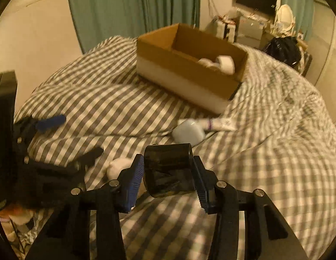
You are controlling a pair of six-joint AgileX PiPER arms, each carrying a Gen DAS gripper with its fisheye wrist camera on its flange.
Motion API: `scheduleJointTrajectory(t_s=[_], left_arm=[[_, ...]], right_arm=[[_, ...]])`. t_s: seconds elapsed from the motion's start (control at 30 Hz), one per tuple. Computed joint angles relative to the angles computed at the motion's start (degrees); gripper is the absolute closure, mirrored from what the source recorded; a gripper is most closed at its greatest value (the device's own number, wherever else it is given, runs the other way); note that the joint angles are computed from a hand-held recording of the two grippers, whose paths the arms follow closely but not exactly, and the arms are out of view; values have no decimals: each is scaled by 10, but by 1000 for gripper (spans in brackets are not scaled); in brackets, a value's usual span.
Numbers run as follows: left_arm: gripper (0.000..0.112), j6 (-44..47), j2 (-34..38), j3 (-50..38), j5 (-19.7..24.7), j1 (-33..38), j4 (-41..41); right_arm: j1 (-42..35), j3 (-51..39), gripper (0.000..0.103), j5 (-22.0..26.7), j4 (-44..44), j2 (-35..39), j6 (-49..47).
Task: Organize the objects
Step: 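Grasp the black cup with the right tool while the left tool grasps the white plush toy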
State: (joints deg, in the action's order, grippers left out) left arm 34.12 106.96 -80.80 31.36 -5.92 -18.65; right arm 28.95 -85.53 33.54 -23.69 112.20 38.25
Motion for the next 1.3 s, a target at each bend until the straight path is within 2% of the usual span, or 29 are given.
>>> scheduleJointTrajectory(t_s=[0.23,0.37,0.53,0.63,0.67,0.7,1.03,1.2,1.3], left_arm=[[14,67,8,14,23,-37,-43],[14,27,46,-17,51,-53,-2],[14,18,80,-53,82,-51,-7],[23,29,84,-59,91,-51,-17],[35,39,86,-62,102,-48,-30],[40,43,89,-69,111,-46,-36],[41,66,62,-84,144,-30,-71],[41,71,55,-147,183,-16,-93],[41,46,78,-220,199,-19,-76]], right_arm=[[-12,27,59,-5,-53,-27,49],[-22,39,59,-14,-48,-35,50],[-26,48,59,-23,-45,-39,48],[-27,51,59,-27,-43,-41,46],[-27,51,59,-27,-42,-40,45],[-27,51,59,-27,-43,-41,47],[-31,60,59,-34,-53,-56,55],[-37,59,59,-32,-65,-73,56],[-39,44,59,-24,-69,-74,51]])
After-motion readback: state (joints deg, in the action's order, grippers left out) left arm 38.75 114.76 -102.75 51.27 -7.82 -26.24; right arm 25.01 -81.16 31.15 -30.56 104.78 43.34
